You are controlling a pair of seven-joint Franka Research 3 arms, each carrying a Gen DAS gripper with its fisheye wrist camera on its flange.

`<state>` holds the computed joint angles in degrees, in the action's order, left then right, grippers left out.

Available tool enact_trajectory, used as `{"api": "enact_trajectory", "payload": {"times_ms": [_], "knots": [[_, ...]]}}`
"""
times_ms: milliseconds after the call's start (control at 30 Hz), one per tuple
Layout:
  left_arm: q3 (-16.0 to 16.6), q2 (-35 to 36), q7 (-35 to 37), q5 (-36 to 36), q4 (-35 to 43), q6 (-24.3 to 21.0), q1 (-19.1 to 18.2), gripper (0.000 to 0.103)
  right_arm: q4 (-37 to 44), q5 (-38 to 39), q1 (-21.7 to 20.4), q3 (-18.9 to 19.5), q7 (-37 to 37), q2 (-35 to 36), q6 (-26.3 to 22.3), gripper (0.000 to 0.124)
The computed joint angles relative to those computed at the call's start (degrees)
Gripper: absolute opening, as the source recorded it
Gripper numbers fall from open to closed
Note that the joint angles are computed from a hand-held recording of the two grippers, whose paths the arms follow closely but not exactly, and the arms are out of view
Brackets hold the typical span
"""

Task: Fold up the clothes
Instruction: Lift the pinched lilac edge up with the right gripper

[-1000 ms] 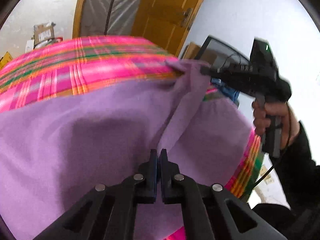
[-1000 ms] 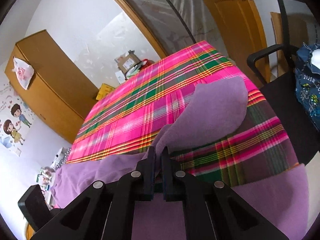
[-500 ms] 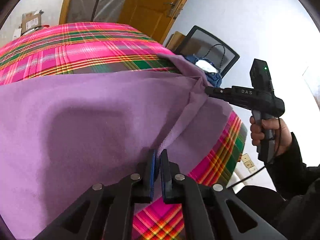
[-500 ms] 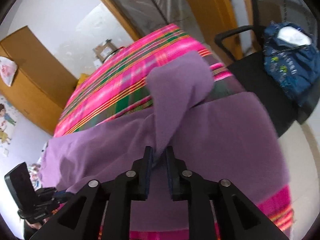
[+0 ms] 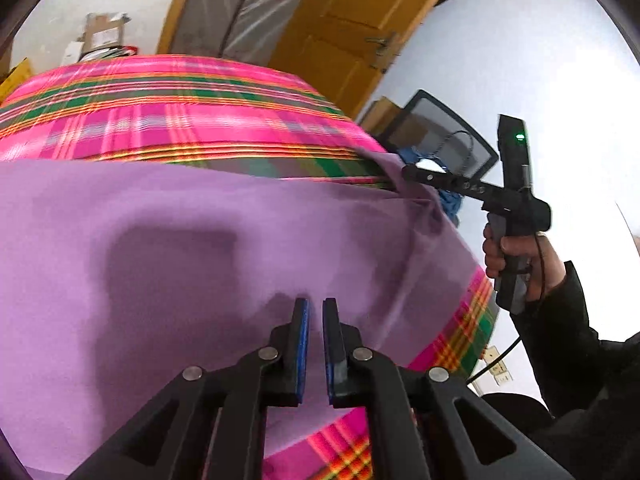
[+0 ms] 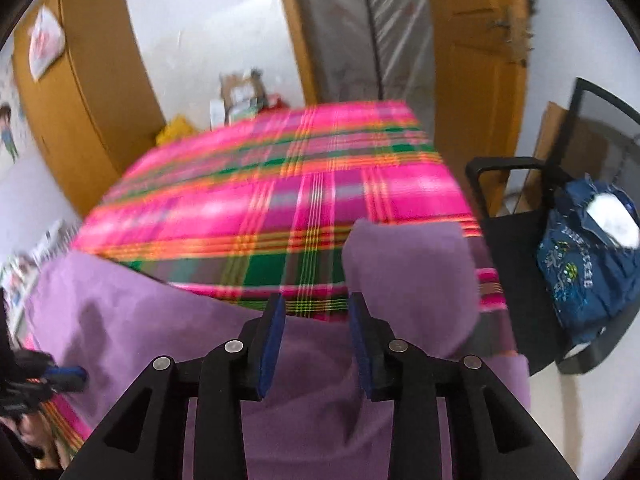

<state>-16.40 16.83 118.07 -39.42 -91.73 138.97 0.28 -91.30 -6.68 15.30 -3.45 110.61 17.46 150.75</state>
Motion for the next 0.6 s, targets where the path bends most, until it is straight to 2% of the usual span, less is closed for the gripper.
{"api": "enact_trajectory", "payload": {"times_ms": [133,300,367,433,600], "knots": [[0.2,0.0,-0.7,1.0,-0.5,0.3,-0.1,0.006,7.2,-6.8,1.9,-2.4,1.2,5.2,-7.6,0.033],[0.3,1.4,-2.3,3.4,0.9,-0.4,-0.6,0.006,12.7,-9.1,2.1,-2.9,-0.7,9.2,-12.2,0.031],[0.1,1.8,-2.7,3.9,1.3,-0.4,-0.6,0.006,13.5,-9.7,2.2,-3.4,-0.1,9.7,-13.0,0.024],[-0.2,1.9,-2.5,3.6,1.1,-0.3,-0.3,0.006,13.6,-10.2,2.1,-3.9,0.8,9.8,-13.2,0.005],[-0.5,1.5,-2.2,3.1,0.4,0.1,0.0,0.006,8.1,-8.4,0.6,-3.5,2.5,6.5,-7.9,0.002]]}}
